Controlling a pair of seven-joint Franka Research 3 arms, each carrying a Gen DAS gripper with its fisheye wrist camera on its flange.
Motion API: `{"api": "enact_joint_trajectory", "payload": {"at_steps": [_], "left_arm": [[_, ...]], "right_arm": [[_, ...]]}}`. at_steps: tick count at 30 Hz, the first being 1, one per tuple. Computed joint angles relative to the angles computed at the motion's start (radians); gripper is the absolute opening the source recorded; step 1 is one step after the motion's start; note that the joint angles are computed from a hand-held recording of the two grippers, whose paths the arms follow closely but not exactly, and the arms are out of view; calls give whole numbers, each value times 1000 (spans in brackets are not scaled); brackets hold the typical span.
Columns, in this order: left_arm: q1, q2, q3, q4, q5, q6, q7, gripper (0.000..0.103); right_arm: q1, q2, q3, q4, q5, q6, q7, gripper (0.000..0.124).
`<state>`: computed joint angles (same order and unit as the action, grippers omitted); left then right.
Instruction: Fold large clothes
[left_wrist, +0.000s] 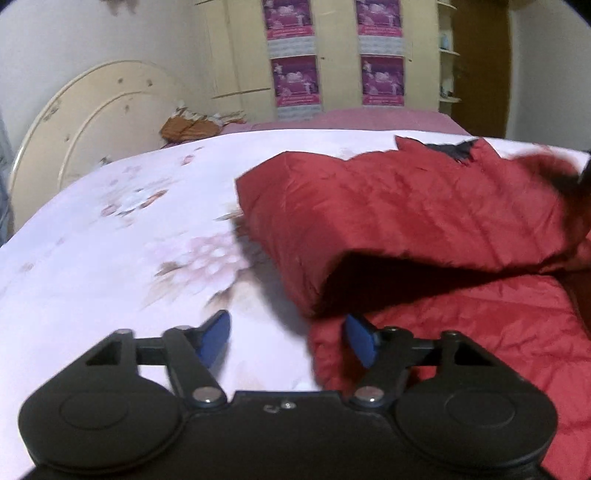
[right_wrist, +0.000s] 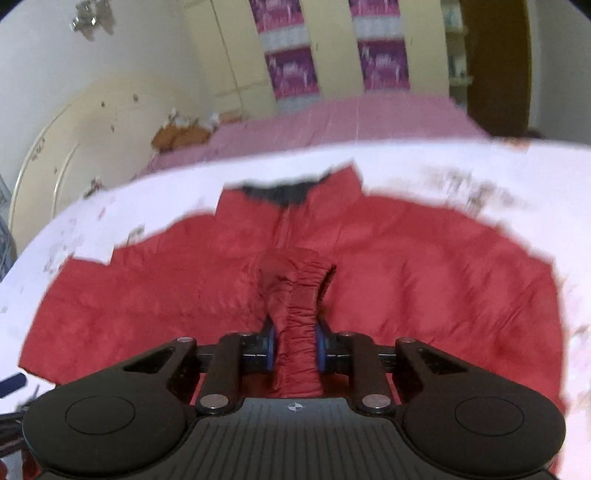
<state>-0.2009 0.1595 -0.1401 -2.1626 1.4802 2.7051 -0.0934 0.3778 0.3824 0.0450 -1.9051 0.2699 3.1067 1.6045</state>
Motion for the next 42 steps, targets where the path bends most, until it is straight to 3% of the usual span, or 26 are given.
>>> {"api": "enact_joint_trajectory", "payload": {"at_steps": [4,6,9,12,15,17,19,22,25,26,27,28,29,31,35,37,40,42], "left_arm": [[-21,83,4,88,30,-33,35,51],[-22,103,13,109,24,-12,51,35],[-32,114,27,124,57,15,42,21],[-32,109,30,123,92,45,19,17],[-16,124,29,125,18,81,89,15],[-17,124,34,125,-1,92,107,15],[-13,117,37,117,-30,116,138,15],[-2,86,47,88,-44,172,143,21],[16,29,51,40,-54,220,106,37],[23,7,52,22,-49,235,87,51],[27,-10,51,10,-33,240,61,60],[31,-32,51,-2,6,242,8,62],[39,-45,46,-7,24,245,-17,63],[57,-59,37,-5,45,264,-48,63],[77,11,31,75,-6,293,-45,58],[75,82,39,147,-49,310,-25,51],[58,176,58,236,-137,338,32,36],[38,222,73,281,-169,338,71,28]], "right_arm": [[90,-48,-151,-40,-79,8,81,20],[110,-72,-199,-71,-119,2,122,20],[67,-95,-180,-111,-135,-18,144,20],[66,-105,-192,-144,-172,-28,192,20],[103,-72,-242,-131,-247,-96,282,20],[83,-60,-226,-128,-262,-103,314,20],[121,-49,-272,-122,-341,-109,371,20],[100,-50,-259,-120,-371,-105,405,20],[43,-83,-205,-147,-352,-87,372,21],[25,-93,-186,-156,-338,-77,358,22],[3,-98,-164,-159,-314,-71,340,30],[14,-104,-177,-163,-318,-63,356,59],[42,-111,-212,-175,-342,-37,389,79],[63,-120,-239,-186,-364,-4,402,79],[-46,-77,-112,-125,-243,-35,303,79],[-31,-40,-127,-82,-227,-68,302,78],[-74,-2,-75,-39,-165,-99,252,35],[-54,6,-93,-30,-162,-99,251,35]]}}
